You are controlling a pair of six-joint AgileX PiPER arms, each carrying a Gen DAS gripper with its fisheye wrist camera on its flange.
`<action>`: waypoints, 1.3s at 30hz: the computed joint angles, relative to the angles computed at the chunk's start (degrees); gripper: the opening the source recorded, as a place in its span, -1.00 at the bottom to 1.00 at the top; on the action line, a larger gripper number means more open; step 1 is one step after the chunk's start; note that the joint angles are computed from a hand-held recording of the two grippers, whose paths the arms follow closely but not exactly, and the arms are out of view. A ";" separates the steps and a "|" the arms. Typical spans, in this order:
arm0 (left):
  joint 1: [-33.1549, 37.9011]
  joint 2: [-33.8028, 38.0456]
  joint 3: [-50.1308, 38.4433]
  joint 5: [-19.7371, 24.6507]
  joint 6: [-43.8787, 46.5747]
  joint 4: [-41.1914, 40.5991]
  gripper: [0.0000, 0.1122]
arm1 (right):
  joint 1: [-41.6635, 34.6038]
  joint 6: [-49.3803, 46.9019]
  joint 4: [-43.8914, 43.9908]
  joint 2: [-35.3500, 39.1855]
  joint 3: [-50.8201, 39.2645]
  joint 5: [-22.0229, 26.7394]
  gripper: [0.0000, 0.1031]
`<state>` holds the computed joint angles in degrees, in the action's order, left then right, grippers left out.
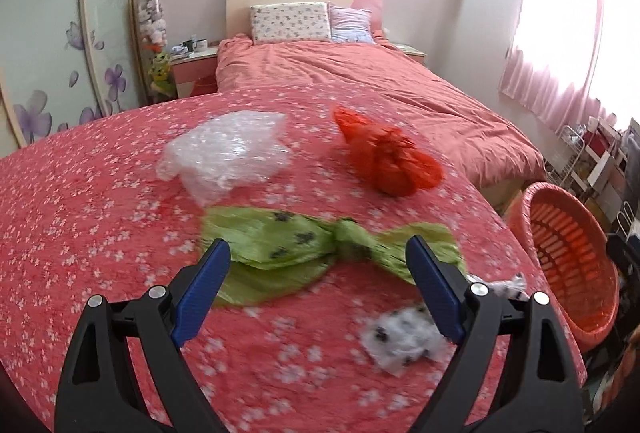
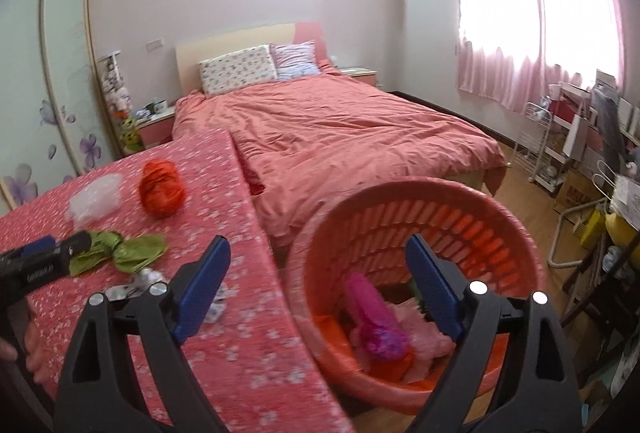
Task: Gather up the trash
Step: 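Move back over the bed and grasp the yellow-green paw-print bag with the left tool, then grasp the white black-spotted bag with the right tool while the left tool holds its bag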
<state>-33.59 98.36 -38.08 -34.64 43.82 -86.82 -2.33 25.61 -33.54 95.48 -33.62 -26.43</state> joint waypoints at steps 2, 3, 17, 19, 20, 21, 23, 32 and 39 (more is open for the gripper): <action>1.58 0.29 -0.21 1.48 0.16 0.80 0.58 | 1.34 -1.08 1.20 -0.01 0.22 0.44 0.69; 2.26 0.81 -0.71 2.12 0.66 0.83 0.57 | 1.70 -1.66 1.79 -0.05 0.47 0.44 0.69; 6.04 8.72 -8.72 10.67 10.02 -5.90 -0.24 | 1.68 -1.22 0.91 1.36 0.50 0.44 0.69; 5.73 7.83 -7.60 10.66 8.12 -3.40 -0.43 | 1.97 -1.05 0.73 1.35 0.52 0.48 0.69; 5.55 7.41 -7.13 10.53 7.40 -2.77 -0.45 | 2.20 -0.92 0.66 1.24 0.57 0.51 0.69; 5.40 6.66 -6.24 10.48 6.59 -2.10 -0.47 | 2.52 -0.50 0.31 0.99 0.55 0.70 0.69; 5.33 5.88 -5.45 10.31 5.78 -1.57 -0.49 | 3.16 -0.03 0.08 0.67 0.53 0.90 0.69; 5.92 -4.73 4.97 4.83 -0.52 2.83 -0.50 | 11.55 -0.74 3.45 0.00 -0.42 3.86 0.69; 9.32 -14.84 13.70 2.27 -1.35 2.38 -0.50 | 21.96 -6.48 14.29 5.10 -5.41 9.49 0.37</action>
